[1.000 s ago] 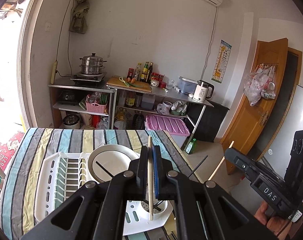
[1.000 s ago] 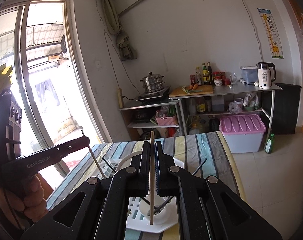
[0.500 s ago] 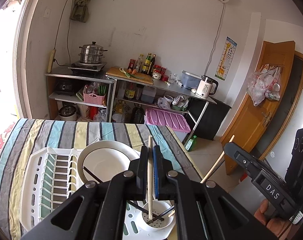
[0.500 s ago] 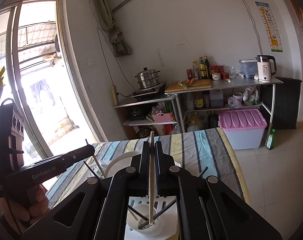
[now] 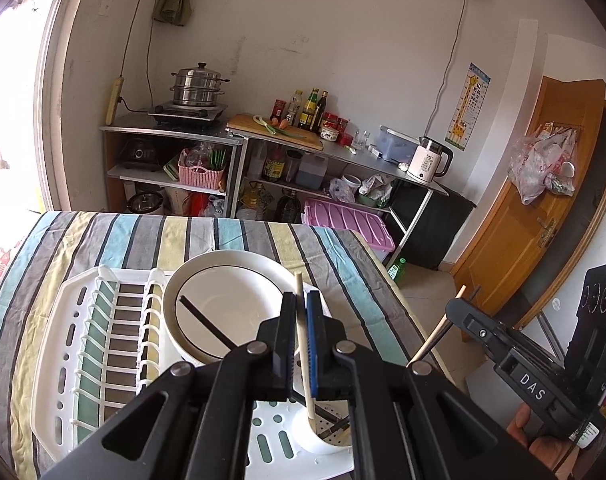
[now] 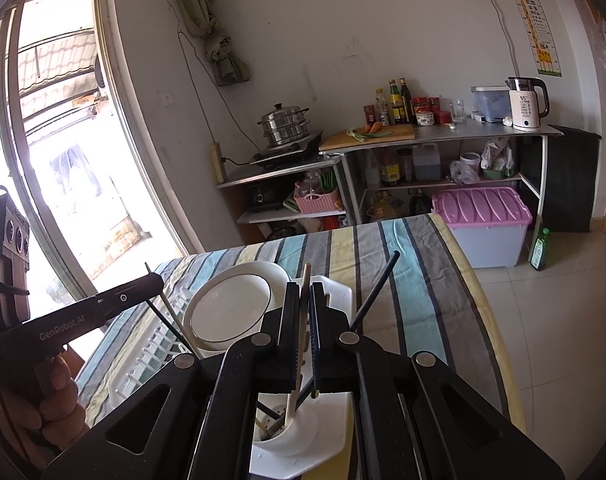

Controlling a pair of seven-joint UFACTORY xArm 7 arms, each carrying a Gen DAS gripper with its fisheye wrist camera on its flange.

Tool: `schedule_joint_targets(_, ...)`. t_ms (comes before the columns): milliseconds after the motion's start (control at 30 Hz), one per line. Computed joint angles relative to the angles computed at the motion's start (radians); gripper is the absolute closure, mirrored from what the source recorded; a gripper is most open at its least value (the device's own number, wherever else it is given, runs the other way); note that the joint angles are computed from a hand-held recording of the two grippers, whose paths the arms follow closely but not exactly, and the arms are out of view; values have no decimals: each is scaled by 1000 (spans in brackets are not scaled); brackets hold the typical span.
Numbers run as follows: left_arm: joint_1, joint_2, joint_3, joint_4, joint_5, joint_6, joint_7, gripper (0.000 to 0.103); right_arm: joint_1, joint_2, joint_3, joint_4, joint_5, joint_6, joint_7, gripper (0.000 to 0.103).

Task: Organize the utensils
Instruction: 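Lower the wooden chopsticks into the white cup and open both tools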

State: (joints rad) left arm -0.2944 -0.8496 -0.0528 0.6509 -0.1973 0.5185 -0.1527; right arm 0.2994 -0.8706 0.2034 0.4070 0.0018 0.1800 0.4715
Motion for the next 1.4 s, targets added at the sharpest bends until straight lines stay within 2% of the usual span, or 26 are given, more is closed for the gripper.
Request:
schedule_joint_targets(233, 32, 1, -14, -3, 29, 15, -19, 96, -12, 5, 0, -2, -5, 31, -2, 97)
schedule_joint_targets(667, 40, -43, -24, -23, 60, 28, -19, 95, -9, -29, 2, -4, -10, 81, -12, 96)
schedule_joint_targets(767, 44, -68, -25, -35, 64, 35, -24, 89, -7, -64, 4, -17, -10, 90, -8, 87)
schedule_joint_targets(867, 43, -97, -22, -49, 62, 44, -27, 85, 0, -105, 10, -31, -10, 107, -4, 87)
schedule_joint_targets(1133, 51, -241, -32, -101, 75, 111, -41, 85, 55, -295, 27, -92, -3, 218, 8, 87)
schedule_joint_targets(1400, 25, -514, -66, -185, 79, 287, -60, 85, 172, -615, 95, -181, 21, 453, 56, 87)
